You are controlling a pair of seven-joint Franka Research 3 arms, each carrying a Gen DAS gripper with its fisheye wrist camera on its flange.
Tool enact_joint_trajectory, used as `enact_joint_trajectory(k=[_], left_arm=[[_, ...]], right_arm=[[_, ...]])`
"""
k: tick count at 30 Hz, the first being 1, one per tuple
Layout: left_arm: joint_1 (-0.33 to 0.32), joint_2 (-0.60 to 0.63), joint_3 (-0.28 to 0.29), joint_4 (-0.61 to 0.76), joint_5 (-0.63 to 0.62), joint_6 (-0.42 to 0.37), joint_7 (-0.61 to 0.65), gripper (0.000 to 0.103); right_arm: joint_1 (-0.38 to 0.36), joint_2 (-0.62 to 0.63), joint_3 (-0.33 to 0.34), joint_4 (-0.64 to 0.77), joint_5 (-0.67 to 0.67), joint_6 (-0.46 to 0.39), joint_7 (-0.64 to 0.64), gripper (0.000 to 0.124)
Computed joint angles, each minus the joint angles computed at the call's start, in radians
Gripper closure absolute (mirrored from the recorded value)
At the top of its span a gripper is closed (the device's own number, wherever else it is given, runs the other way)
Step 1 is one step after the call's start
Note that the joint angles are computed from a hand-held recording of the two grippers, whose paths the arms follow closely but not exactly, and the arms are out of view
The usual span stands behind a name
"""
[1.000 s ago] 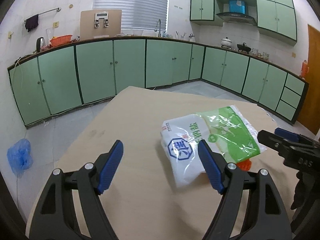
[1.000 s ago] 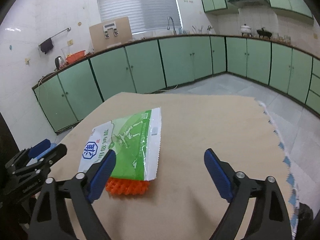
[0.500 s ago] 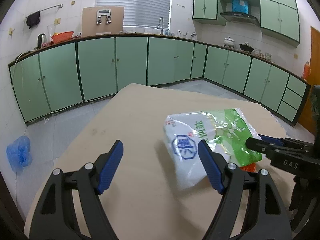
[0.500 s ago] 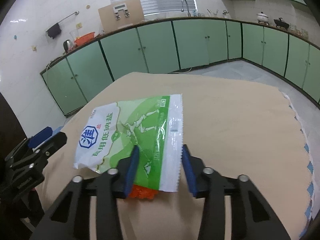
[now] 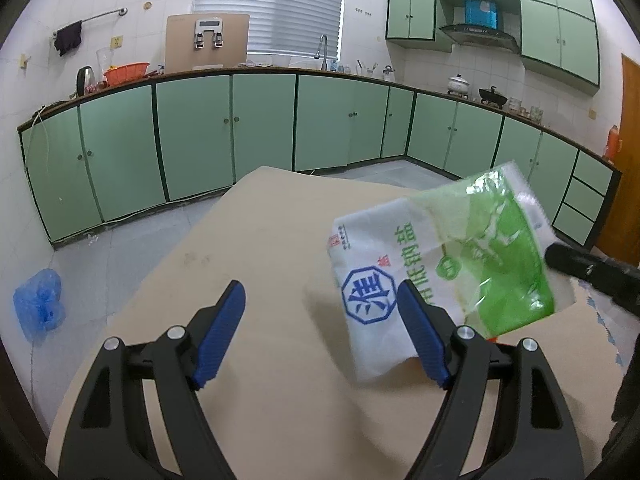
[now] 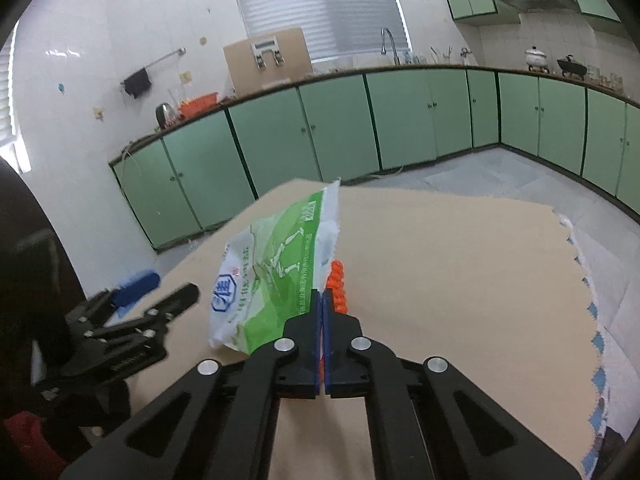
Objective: Collect trash
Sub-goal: 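Grasp the white-green salt bag with the right tool and lift it, then grasp the orange foam fruit net with the left tool while the right tool holds the salt bag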
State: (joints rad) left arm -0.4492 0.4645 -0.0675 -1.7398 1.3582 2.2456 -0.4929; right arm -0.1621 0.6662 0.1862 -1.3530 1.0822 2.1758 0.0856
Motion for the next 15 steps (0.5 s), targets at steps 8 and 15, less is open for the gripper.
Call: enact_joint_trajectory(k=[8, 15], left_arm=[[-0.018, 0.014, -0.004, 0.041, 0.018, 0.000, 0.004, 0.027], [-0.027, 0.100, 0.006, 0.154, -0.002, 0.087, 0.086, 0.026]], right_arm=[[-0.051, -0.016, 0.014, 0.013, 0.120, -0.009, -0.024, 0.123], [-0.059, 0.030, 0.001, 0.054, 0.157, 0.085, 0.033, 0.123]])
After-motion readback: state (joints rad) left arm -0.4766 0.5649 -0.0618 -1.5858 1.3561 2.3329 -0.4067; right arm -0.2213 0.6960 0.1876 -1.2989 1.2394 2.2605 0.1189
